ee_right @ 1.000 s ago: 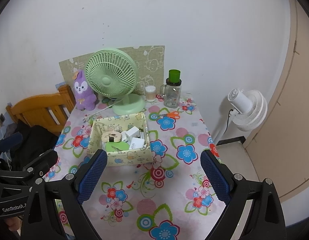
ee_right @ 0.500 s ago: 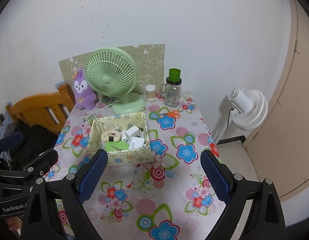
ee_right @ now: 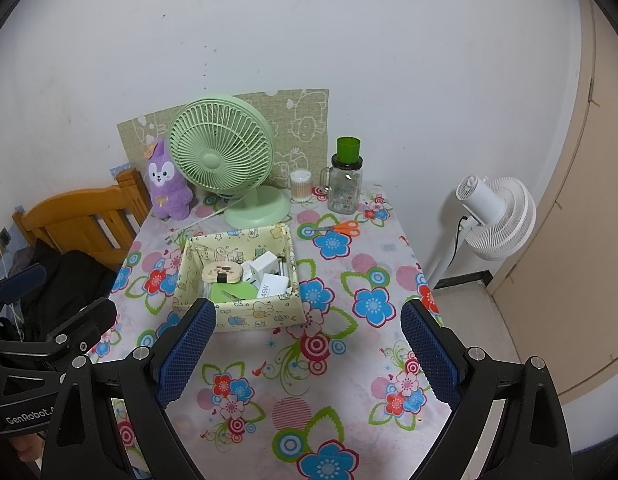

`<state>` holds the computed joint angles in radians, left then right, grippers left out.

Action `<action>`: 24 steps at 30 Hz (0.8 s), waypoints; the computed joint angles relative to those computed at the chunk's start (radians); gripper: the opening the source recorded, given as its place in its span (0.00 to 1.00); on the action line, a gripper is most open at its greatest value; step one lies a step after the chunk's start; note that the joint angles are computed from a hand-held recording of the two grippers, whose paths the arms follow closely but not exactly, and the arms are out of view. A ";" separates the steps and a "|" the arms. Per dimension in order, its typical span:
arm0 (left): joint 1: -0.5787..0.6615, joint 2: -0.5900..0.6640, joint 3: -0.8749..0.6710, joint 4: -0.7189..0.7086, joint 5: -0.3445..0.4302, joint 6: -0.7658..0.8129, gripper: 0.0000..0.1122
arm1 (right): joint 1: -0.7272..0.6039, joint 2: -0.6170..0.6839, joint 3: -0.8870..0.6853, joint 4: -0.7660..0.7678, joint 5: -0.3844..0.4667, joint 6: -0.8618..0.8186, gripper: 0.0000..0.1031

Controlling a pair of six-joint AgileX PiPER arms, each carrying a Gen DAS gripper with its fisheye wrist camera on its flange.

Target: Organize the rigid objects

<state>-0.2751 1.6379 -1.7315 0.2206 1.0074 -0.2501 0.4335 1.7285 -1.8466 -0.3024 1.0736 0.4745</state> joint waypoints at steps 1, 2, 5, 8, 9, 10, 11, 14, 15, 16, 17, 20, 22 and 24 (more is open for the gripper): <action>0.000 0.000 0.000 0.001 0.000 0.000 0.92 | -0.002 0.001 0.000 0.005 -0.001 -0.003 0.93; -0.003 0.003 -0.005 0.003 0.005 -0.002 0.92 | -0.005 0.002 -0.001 0.012 -0.001 -0.006 0.93; -0.006 0.011 -0.018 0.006 0.011 -0.003 0.92 | -0.005 0.005 -0.003 0.013 -0.001 -0.007 0.93; -0.005 0.010 -0.017 0.005 0.012 -0.003 0.92 | -0.005 0.007 -0.003 0.007 -0.003 -0.005 0.93; -0.005 0.010 -0.017 0.006 0.011 -0.004 0.92 | -0.004 0.009 -0.005 0.007 -0.002 -0.005 0.93; -0.006 0.011 -0.017 0.007 0.011 -0.006 0.92 | -0.006 0.010 -0.005 0.008 -0.004 -0.006 0.93; -0.006 0.012 -0.018 0.007 0.011 -0.005 0.92 | -0.005 0.010 -0.007 0.008 -0.001 -0.006 0.93; -0.006 0.011 -0.018 0.007 0.012 -0.006 0.92 | -0.005 0.011 -0.007 0.005 -0.001 -0.006 0.93; -0.007 0.012 -0.019 0.007 0.013 -0.005 0.92 | -0.006 0.013 -0.014 0.007 0.004 -0.009 0.93; -0.006 0.012 -0.018 0.006 0.013 -0.006 0.92 | -0.008 0.013 -0.013 0.009 0.003 -0.011 0.93; -0.006 0.012 -0.019 0.006 0.014 -0.006 0.92 | -0.007 0.015 -0.017 0.008 0.007 -0.010 0.93; -0.006 0.021 -0.032 0.004 0.020 -0.004 0.92 | -0.008 0.017 -0.019 0.008 0.008 -0.010 0.93; -0.006 0.021 -0.032 0.005 0.020 -0.004 0.92 | -0.008 0.017 -0.019 0.013 0.006 -0.011 0.93; -0.006 0.027 -0.037 0.006 0.020 -0.003 0.92 | -0.008 0.020 -0.021 0.016 0.007 -0.012 0.93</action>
